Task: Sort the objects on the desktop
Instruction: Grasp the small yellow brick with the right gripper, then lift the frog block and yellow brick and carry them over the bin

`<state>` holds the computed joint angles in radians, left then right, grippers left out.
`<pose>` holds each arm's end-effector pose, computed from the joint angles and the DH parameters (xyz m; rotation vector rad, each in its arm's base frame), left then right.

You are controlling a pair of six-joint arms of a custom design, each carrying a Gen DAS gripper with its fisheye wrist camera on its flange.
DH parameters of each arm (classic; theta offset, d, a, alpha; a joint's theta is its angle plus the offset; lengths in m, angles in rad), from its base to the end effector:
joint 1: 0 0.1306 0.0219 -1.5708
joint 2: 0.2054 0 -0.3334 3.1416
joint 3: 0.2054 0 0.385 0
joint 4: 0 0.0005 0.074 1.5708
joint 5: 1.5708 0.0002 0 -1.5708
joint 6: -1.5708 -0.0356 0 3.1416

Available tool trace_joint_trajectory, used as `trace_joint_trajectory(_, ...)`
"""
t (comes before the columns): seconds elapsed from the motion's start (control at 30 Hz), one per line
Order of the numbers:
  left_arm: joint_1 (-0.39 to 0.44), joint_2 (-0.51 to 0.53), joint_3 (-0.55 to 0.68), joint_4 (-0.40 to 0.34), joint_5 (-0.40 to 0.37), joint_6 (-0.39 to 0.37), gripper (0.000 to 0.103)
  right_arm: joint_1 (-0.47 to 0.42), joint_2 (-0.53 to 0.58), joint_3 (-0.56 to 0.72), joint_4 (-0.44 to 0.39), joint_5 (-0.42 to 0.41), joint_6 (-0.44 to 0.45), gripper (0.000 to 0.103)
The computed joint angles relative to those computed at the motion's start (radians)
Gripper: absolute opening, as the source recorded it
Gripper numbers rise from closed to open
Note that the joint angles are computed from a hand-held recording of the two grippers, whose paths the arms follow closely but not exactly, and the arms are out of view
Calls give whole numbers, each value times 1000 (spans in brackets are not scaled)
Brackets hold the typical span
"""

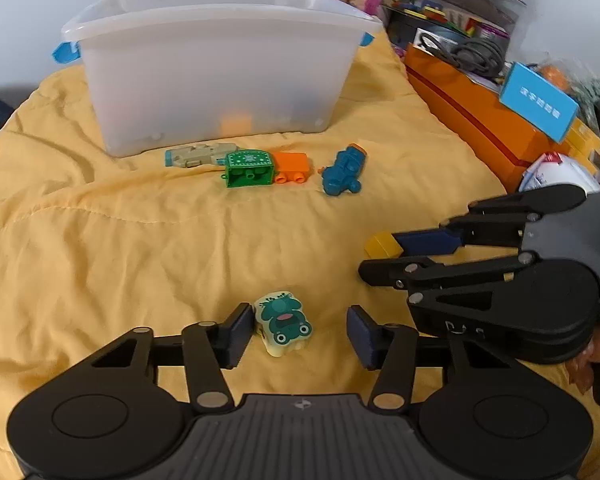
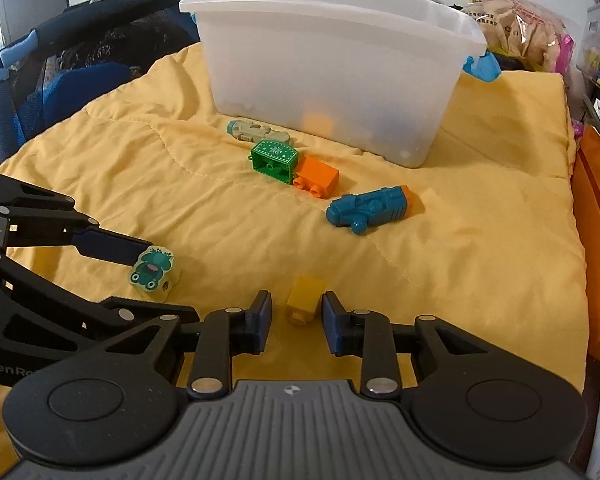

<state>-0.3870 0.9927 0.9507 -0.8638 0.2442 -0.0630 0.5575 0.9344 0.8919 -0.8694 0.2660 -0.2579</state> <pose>0.3225 -0.1413 0.3394 0.6581 2.4027 -0.4401 0.2882 0.1680 0.3314 -0.2534 2.4256 0.0310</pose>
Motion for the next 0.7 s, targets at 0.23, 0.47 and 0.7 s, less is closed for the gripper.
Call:
trace_joint_trajectory(0.23, 2, -21, -4, -27, -50, -60, 33, 8, -20, 4, -52, 8, 23, 17)
trace_joint_trajectory(0.47, 9, -68, -41, -17, -47, -28, 34, 19, -35, -18, -40, 43, -18, 26)
trace_joint_trajectory(0.7, 27, -104, -57, 1, -22, -48, 31, 52, -40, -6, -77, 22, -45, 17)
